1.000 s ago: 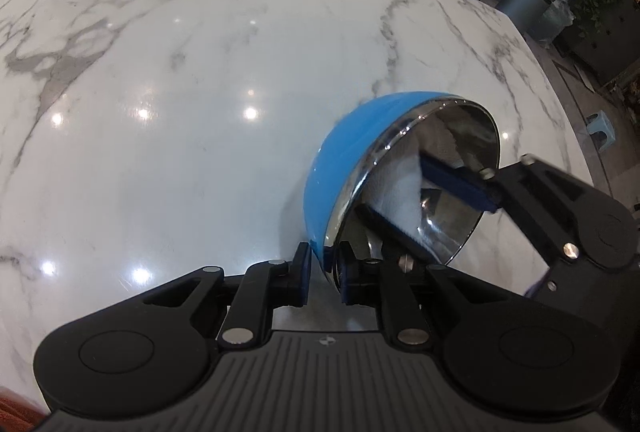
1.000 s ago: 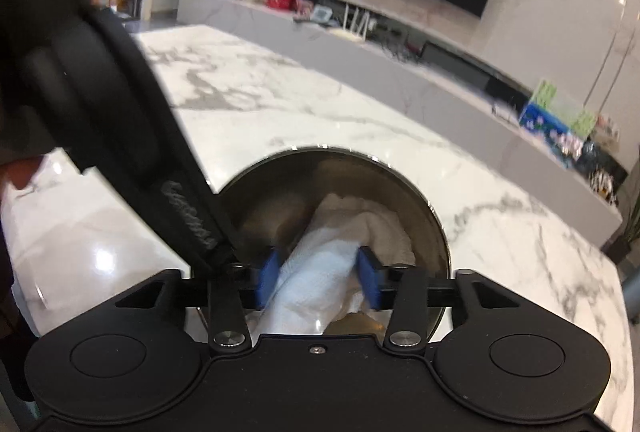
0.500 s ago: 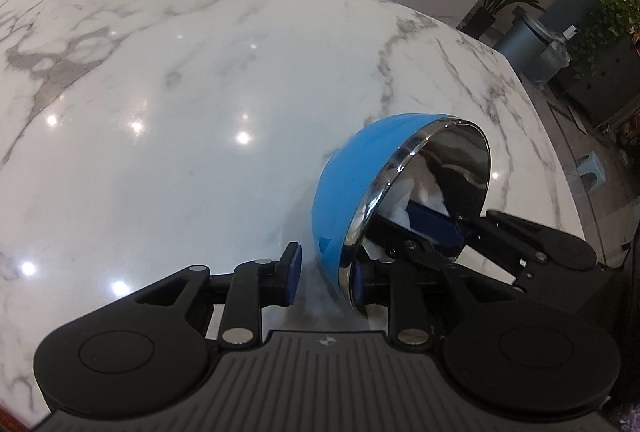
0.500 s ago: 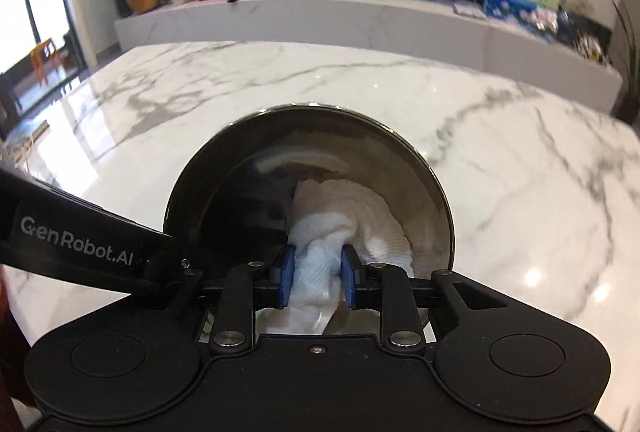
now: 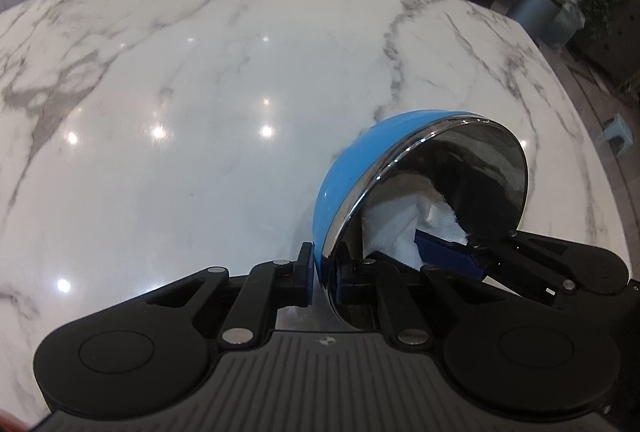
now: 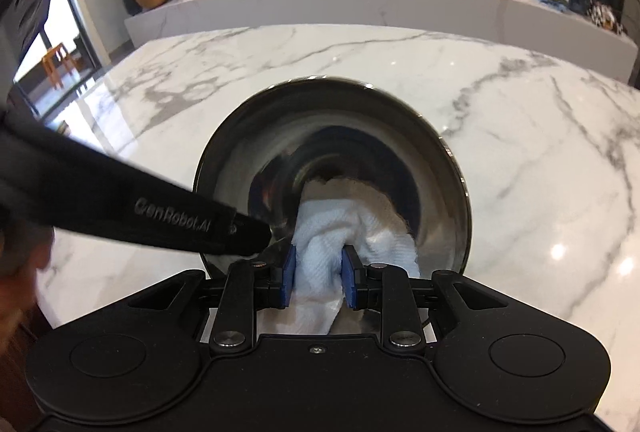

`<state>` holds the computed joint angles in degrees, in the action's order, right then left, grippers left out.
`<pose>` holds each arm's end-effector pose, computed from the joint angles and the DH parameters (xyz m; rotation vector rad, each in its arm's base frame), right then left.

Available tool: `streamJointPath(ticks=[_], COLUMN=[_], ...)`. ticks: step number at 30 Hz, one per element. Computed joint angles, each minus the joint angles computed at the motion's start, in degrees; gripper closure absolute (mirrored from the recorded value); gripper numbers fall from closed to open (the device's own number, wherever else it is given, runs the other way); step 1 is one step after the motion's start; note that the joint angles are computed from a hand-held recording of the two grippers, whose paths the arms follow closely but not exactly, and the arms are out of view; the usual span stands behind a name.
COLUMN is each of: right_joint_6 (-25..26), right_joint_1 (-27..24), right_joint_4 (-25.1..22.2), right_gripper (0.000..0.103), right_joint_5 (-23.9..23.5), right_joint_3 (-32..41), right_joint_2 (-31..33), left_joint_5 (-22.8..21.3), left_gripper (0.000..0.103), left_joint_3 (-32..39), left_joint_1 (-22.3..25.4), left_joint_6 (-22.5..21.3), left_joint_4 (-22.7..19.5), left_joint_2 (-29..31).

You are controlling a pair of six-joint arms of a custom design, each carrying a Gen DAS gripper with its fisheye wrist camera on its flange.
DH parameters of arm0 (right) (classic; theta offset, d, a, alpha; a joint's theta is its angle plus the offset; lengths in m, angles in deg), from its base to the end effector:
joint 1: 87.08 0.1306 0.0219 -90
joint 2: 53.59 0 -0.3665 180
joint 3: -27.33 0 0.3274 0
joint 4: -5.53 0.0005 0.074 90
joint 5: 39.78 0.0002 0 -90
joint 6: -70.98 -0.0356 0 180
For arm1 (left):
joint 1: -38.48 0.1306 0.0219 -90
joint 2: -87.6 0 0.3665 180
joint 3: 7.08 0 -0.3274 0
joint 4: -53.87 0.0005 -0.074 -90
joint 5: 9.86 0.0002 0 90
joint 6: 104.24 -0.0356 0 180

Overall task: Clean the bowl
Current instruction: 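Rub the cloth around the inner wall with the right gripper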

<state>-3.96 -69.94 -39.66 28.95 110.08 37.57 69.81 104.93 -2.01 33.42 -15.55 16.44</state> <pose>0.3945 0.1346 0.3628 -0.8327 2.3344 0.4792 0.3924 -0.3272 0.3957 -0.2210 2.7035 -0.2206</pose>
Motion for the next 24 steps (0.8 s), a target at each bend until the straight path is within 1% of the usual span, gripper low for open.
streamJointPath(ticks=[3, 4, 7, 8, 10, 12, 15, 17, 18, 19, 21, 24], right_joint_6=[0.9, 1.5, 4.3, 5.2, 6.1, 5.2, 2.7, 0.3, -0.4, -1.0, -2.7, -4.4], right_joint_1=[0.5, 1.0, 3.4, 3.9, 4.4, 4.2, 3.0, 1.7, 1.3, 1.0, 0.3, -0.1], right_joint_4=[0.5, 1.1, 4.9, 5.8, 6.4, 6.3, 5.2, 4.1, 3.6, 3.3, 3.2, 3.4], right_gripper=[0.082, 0.083, 0.083, 0.083, 0.083, 0.083, 0.082, 0.082, 0.082, 0.082, 0.082, 0.082], right_joint_5=[2.0, 3.5, 11.1, 12.5, 13.5, 13.1, 10.8, 8.5, 7.7, 7.1, 5.6, 4.3], right_joint_3=[-0.4, -0.8, -3.2, -3.9, -4.6, -4.5, -3.6, -2.7, -2.3, -2.0, -1.8, -1.6], right_joint_2=[-0.4, -0.7, -2.3, -2.6, -2.9, -2.8, -2.2, -1.5, -1.3, -1.2, -0.9, -0.6], left_joint_5=[0.0, 0.0, -0.1, -0.1, -0.2, -0.4, -0.8, -0.6, -0.3, -0.1, 0.2, 0.8], left_gripper=[0.094, 0.094, 0.094, 0.094, 0.094, 0.094, 0.092, 0.092, 0.091, 0.087, 0.083, 0.083], left_joint_3=[1.7, 2.0, 2.7, 2.9, 2.9, 2.7, 1.9, 1.1, 0.8, 0.6, 0.0, -1.5], left_joint_1=[0.1, 0.2, 0.3, 0.3, 0.3, 0.2, 0.1, 0.1, 0.2, 0.2, 0.1, 0.1], left_joint_6=[-1.0, -1.2, -1.6, -1.6, -1.3, -0.8, 0.1, 0.7, 1.1, 1.6, 2.5, 3.9], left_joint_4=[-1.5, -1.8, -2.3, -2.5, -2.5, -2.3, -1.0, 0.0, 0.4, 0.6, 1.0, 2.6], left_joint_2=[1.0, 1.2, 1.6, 1.7, 1.7, 1.6, 1.2, 0.8, 0.7, 0.7, 0.6, 0.2])
